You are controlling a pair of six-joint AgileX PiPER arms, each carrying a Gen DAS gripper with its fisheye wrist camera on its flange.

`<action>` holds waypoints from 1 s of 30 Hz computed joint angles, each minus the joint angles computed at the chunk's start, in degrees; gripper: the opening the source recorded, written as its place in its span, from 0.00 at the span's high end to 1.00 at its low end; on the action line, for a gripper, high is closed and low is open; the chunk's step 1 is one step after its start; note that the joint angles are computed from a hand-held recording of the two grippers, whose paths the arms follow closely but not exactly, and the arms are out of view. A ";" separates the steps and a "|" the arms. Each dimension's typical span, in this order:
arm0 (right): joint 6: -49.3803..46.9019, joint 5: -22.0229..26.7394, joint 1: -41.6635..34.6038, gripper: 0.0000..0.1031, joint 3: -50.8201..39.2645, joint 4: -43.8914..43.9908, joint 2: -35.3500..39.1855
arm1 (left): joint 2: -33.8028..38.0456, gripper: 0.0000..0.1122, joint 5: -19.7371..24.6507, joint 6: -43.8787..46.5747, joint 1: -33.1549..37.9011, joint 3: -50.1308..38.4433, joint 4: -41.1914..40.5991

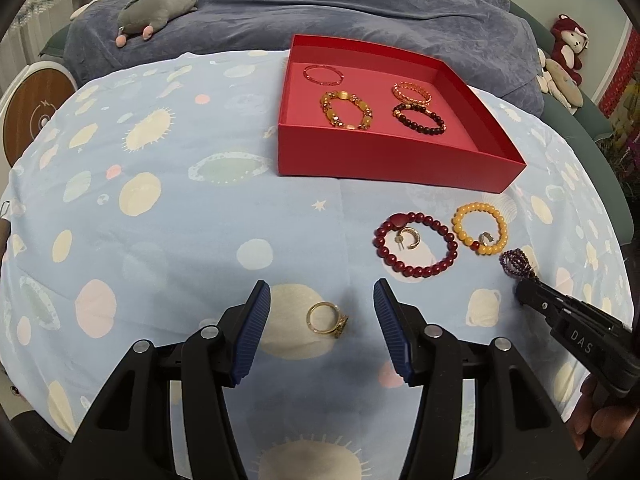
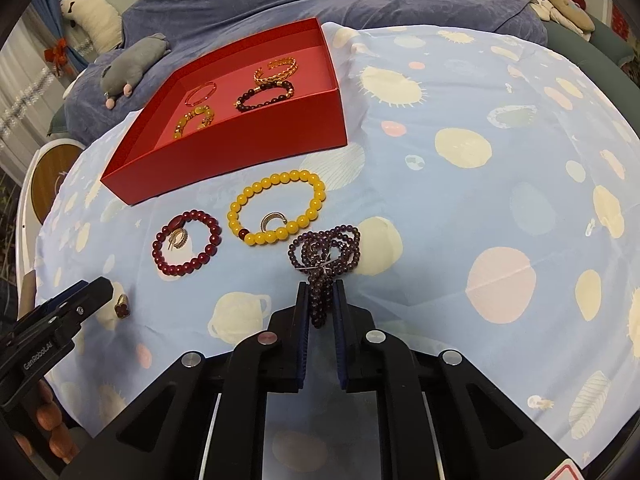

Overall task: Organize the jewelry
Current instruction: 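Grasp the red bead bracelet with the left tool while the right lifts the purple strand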

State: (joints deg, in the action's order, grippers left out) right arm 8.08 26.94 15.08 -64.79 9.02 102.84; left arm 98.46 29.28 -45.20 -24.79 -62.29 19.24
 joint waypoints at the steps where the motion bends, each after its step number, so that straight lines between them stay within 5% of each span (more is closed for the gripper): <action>1: -0.22 -0.12 -0.01 0.90 0.23 0.12 -0.27 | 0.61 0.54 -0.23 0.59 -0.06 -0.75 -0.54; 21: -6.14 -0.50 -0.59 0.90 0.45 5.98 -0.22 | 11.16 0.63 0.54 3.27 -0.80 -10.79 1.57; 30: -6.46 -0.54 -0.16 0.90 0.55 6.00 -0.20 | 11.63 0.90 0.35 4.07 -1.33 -11.51 1.47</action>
State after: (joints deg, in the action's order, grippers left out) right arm 1.62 26.40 14.92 -64.24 15.02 102.64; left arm 110.09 29.62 -41.13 -26.12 -73.80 20.71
